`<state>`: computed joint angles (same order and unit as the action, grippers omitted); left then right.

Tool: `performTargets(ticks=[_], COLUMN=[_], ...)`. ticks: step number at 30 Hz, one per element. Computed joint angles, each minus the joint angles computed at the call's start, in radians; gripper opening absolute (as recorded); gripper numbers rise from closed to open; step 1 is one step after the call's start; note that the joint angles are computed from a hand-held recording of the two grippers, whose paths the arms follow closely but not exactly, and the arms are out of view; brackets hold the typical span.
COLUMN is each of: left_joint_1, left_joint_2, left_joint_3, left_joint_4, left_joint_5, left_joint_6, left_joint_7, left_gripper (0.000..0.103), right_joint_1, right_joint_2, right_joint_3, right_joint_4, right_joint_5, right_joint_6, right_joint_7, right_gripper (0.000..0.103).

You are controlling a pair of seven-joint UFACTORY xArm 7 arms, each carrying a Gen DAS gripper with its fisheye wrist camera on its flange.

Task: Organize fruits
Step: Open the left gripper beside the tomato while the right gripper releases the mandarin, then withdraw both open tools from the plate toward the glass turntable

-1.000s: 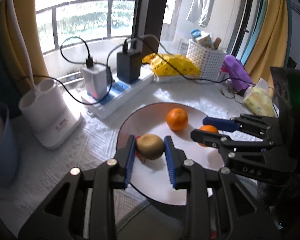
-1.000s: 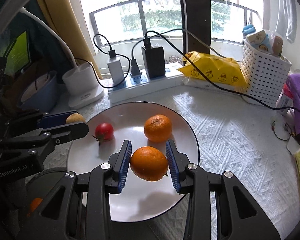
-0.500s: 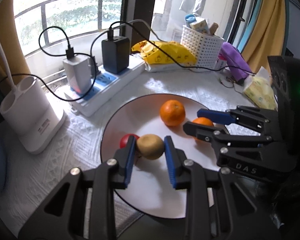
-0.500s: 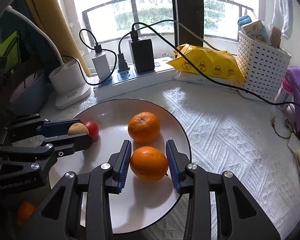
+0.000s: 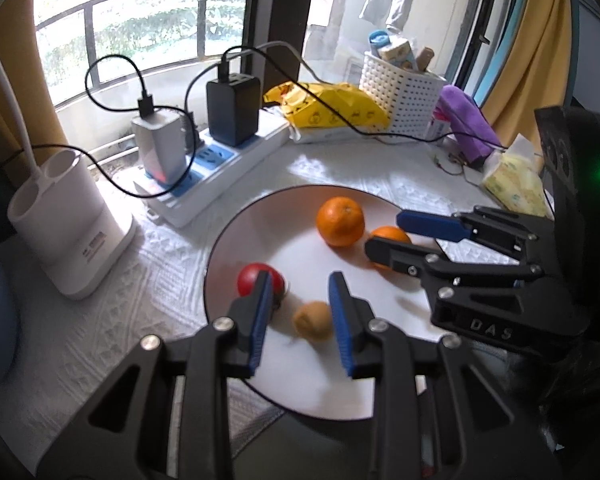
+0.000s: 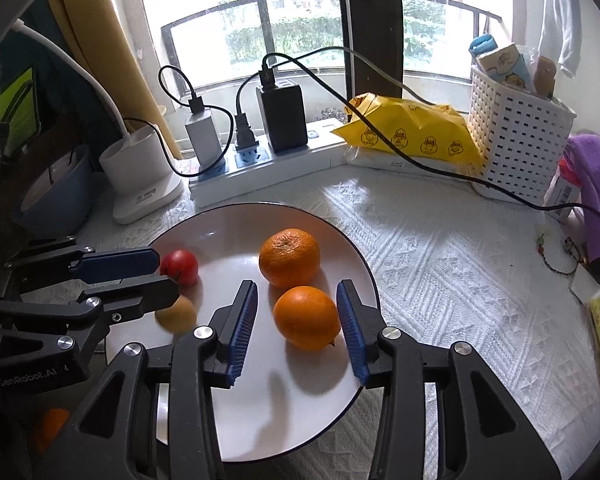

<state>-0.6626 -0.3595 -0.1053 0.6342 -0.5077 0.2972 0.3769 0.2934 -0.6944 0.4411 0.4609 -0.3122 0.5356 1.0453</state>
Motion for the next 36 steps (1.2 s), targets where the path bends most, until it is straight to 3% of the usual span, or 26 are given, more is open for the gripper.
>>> performTargets(ticks=[25,36], left_joint_1=[-0.001,0.012], left_joint_2=[-0.366,-0.567], left_joint_3=[0.016,0.015], left_joint_4=[-0.171,-0.257], left_joint_5=[0.125,0.200], left_joint_6=[0.046,0.100], left_joint_7=[-0.177,-0.271], left_gripper=[0.032,0.042], right_joint_1=[0.079,0.108], right_joint_2=[-0.133,-0.159], right_joint_3=[0.087,0.150], right_joint_4=[0.101,0.168], right_joint_5=[0.024,0.030], right_joint_6=[0.220,0.319], right_joint_7=[0.042,0.075], right_gripper=[0.044,0.044])
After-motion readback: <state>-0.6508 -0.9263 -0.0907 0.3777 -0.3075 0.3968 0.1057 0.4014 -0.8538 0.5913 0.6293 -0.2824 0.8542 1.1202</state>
